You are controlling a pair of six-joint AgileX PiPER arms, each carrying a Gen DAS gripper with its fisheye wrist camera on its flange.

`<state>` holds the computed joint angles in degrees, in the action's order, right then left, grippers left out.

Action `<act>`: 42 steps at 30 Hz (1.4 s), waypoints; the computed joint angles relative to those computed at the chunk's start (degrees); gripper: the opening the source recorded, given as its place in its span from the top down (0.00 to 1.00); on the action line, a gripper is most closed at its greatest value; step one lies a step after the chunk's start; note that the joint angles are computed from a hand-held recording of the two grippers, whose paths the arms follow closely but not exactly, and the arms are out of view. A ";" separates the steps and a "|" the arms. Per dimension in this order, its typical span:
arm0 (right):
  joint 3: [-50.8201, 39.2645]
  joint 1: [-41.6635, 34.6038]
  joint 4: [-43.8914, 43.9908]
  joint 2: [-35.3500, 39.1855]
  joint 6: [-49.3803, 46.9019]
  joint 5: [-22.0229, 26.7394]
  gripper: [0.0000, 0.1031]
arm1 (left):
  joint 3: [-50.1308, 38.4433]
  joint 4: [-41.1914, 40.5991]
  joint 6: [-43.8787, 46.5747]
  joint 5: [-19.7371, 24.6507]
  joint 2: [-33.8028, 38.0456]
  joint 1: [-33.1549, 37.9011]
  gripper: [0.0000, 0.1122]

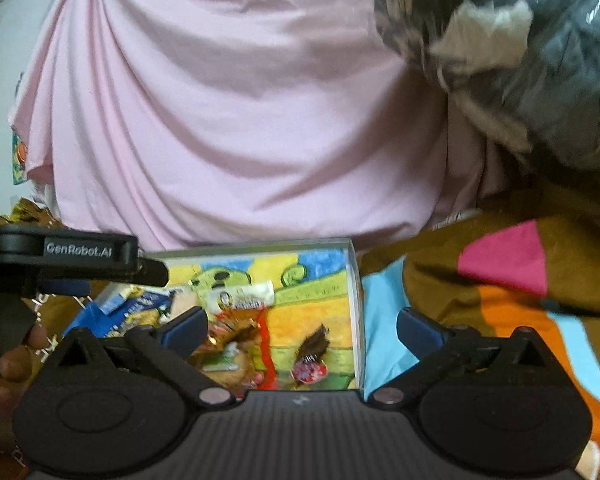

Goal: Organize snacks
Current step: 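Lift both tools away from the grey tray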

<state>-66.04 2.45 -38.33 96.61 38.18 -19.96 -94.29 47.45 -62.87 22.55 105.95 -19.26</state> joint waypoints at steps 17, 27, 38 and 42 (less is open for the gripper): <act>17.27 2.79 16.87 -18.23 -15.35 -0.96 0.00 | 29.41 31.12 -34.24 0.03 -22.50 -3.70 0.09; 26.82 5.59 17.82 -30.80 -18.10 4.10 0.00 | 43.67 40.91 -44.78 7.80 -33.41 -9.91 0.09; 36.00 6.23 -2.16 -38.79 0.92 7.92 0.00 | 56.16 31.56 -39.28 12.42 -42.56 -15.23 0.09; 38.09 6.30 -11.30 -39.43 9.37 8.44 0.00 | 59.23 29.95 -39.98 12.87 -43.10 -16.72 0.09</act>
<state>-27.95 8.75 -49.63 57.18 47.55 -11.53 -35.07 77.39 -102.85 35.42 62.84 -35.98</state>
